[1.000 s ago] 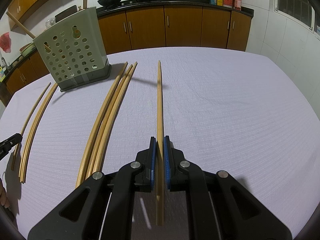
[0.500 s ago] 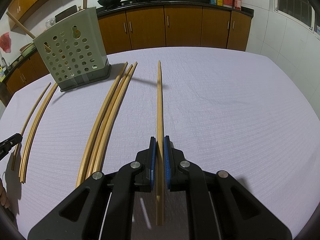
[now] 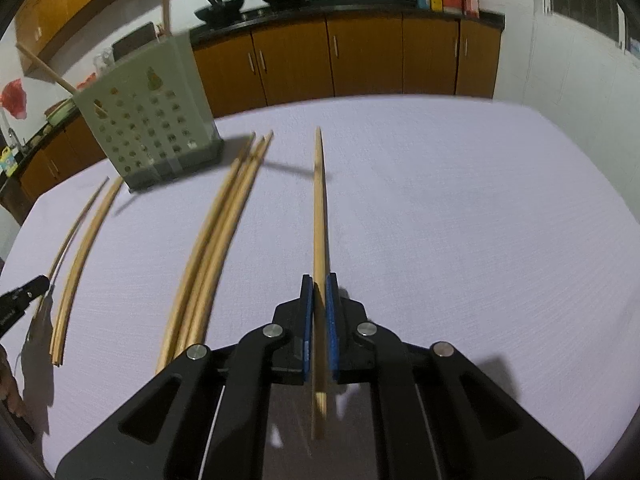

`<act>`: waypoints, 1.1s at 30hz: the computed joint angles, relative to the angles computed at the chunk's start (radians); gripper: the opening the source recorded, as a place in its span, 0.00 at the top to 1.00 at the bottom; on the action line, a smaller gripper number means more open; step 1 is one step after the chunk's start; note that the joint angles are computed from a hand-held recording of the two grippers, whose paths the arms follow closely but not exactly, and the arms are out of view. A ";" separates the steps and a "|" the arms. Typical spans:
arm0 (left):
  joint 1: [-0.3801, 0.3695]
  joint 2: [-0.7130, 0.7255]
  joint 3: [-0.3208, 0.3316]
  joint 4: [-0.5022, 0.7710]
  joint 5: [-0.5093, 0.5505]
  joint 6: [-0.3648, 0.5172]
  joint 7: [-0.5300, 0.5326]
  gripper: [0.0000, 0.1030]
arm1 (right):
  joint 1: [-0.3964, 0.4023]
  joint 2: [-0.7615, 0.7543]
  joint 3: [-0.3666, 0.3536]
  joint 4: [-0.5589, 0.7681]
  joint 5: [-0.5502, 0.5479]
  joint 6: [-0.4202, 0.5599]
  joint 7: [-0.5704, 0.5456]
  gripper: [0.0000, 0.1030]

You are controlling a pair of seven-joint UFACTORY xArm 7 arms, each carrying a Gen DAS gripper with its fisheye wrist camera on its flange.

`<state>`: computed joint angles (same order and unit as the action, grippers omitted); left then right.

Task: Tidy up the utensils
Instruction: 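Raise both chopsticks over the green holder and open both tools to release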

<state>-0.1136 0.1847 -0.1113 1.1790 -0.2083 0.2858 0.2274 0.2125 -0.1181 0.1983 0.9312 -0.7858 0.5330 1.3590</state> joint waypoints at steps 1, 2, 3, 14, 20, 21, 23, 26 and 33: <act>0.005 -0.016 -0.003 -0.007 -0.009 -0.015 0.013 0.92 | -0.002 -0.010 0.003 0.001 -0.020 0.005 0.014 0.93; 0.009 -0.028 -0.006 -0.010 -0.018 -0.027 0.024 0.92 | -0.005 -0.021 0.007 0.004 -0.040 0.008 0.029 0.93; 0.014 -0.047 -0.010 -0.014 -0.034 -0.044 0.043 0.92 | -0.009 -0.038 0.011 0.009 -0.064 0.013 0.042 0.93; 0.020 -0.117 -0.015 0.082 -0.270 -0.097 0.251 0.93 | -0.056 -0.104 0.060 0.115 -0.227 0.065 0.086 0.93; 0.018 -0.143 -0.013 0.165 -0.455 -0.007 0.420 0.93 | -0.071 -0.122 0.052 0.166 -0.222 0.026 0.061 0.93; 0.013 -0.146 -0.009 0.176 -0.474 0.006 0.440 0.93 | -0.075 -0.128 0.053 0.180 -0.224 0.010 0.052 0.93; 0.004 -0.164 -0.003 0.201 -0.543 0.047 0.509 0.93 | -0.086 -0.137 0.054 0.200 -0.220 -0.029 0.040 0.93; -0.023 -0.166 0.003 0.244 -0.591 0.052 0.544 0.93 | -0.114 -0.136 0.070 0.250 -0.246 -0.087 0.053 0.93; -0.072 -0.034 -0.052 0.478 -0.595 -0.090 0.499 0.93 | -0.139 -0.006 0.119 0.466 -0.527 -0.108 0.242 0.93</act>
